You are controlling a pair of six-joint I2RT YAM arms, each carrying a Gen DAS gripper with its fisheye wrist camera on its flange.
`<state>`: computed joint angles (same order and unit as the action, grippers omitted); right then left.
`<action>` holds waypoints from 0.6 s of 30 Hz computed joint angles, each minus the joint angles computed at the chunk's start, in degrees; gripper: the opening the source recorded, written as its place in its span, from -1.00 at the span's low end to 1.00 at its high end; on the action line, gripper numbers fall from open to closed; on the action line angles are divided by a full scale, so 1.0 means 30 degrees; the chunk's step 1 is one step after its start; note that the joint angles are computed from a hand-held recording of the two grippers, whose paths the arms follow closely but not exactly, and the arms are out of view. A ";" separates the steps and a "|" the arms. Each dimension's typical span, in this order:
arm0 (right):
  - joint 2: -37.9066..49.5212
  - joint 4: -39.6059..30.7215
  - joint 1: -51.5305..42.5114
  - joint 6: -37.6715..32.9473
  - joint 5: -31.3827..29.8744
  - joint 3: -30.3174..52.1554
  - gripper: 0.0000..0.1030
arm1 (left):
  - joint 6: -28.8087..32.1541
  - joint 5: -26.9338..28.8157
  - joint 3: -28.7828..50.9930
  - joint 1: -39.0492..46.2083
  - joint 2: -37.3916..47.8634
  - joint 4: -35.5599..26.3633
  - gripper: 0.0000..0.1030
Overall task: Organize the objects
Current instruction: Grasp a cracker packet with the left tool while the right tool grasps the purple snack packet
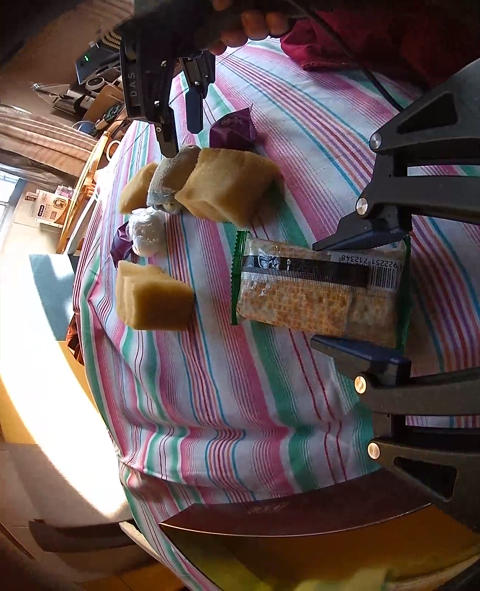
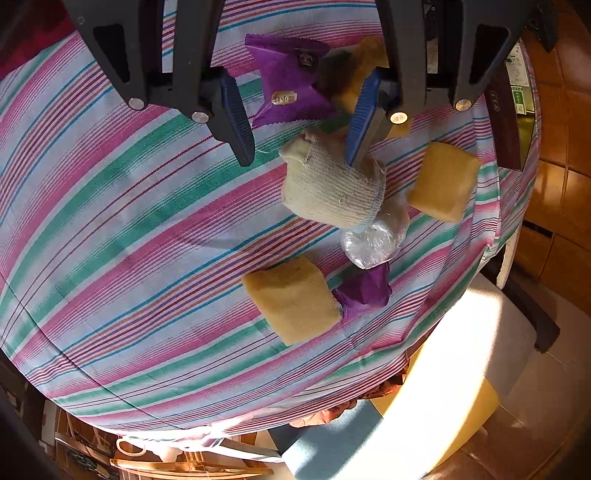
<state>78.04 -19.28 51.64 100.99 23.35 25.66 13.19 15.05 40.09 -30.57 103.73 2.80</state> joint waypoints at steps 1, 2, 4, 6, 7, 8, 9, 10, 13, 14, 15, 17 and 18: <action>-0.0161 -0.0224 0.0142 0.0304 -0.0050 -0.0023 0.00 | 0.0049 -0.0139 0.0059 -0.0121 0.0047 -0.0017 -0.15; -0.0121 -0.0553 0.0279 0.0538 -0.0274 0.0094 0.00 | 0.0142 -0.0221 0.0010 -0.0136 0.0037 0.0029 -0.15; 0.0266 -0.0731 0.0513 0.0545 -0.0746 0.0384 0.00 | 0.0185 -0.0211 -0.0178 -0.0012 -0.0055 0.0202 -0.15; 0.0742 -0.1222 0.0763 0.0422 -0.1160 0.0962 0.00 | 0.0177 -0.0180 -0.0269 0.0013 -0.0015 0.0426 -0.14; 0.1047 -0.1740 0.0907 0.0338 -0.1320 0.1396 0.00 | 0.0124 -0.0106 -0.0258 0.0031 0.0028 0.0464 -0.13; 0.1382 -0.2125 0.1007 0.0154 -0.1521 0.1801 0.00 | 0.0131 0.0011 -0.0238 0.0100 0.0057 0.0446 -0.13; 0.1633 -0.2216 0.1132 -0.0004 -0.1661 0.2032 0.00 | 0.0135 0.0119 -0.0206 0.0159 0.0108 0.0436 -0.13; 0.1890 -0.2097 0.1256 -0.0178 -0.1773 0.2172 0.00 | 0.0089 0.0219 -0.0181 0.0204 0.0145 0.0437 -0.12; 0.3098 -0.1285 0.1244 -0.0638 -0.2361 0.2343 0.00 | 0.0037 0.0218 -0.0344 0.0186 0.0062 0.0573 -0.12; 0.3566 -0.0982 0.1130 -0.0856 -0.2609 0.2342 -0.01 | 0.0032 0.0208 -0.0388 0.0178 0.0042 0.0618 -0.12; 0.4118 -0.0932 0.0982 -0.1163 -0.2858 0.2487 -0.11 | 0.0010 0.0190 -0.0383 0.0151 0.0049 0.0639 -0.12; 0.4992 -0.2479 0.0979 -0.1624 -0.2474 0.3529 -0.33 | -0.0102 0.0165 -0.0386 0.0145 0.0052 0.0683 -0.12; 0.5265 -0.2577 0.0944 -0.1894 -0.2467 0.3697 -0.33 | -0.0265 0.0060 -0.0386 0.0028 0.0069 0.0761 -0.12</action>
<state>93.84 -27.01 54.47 95.31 15.94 36.75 12.39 15.23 38.93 -30.48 103.93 5.08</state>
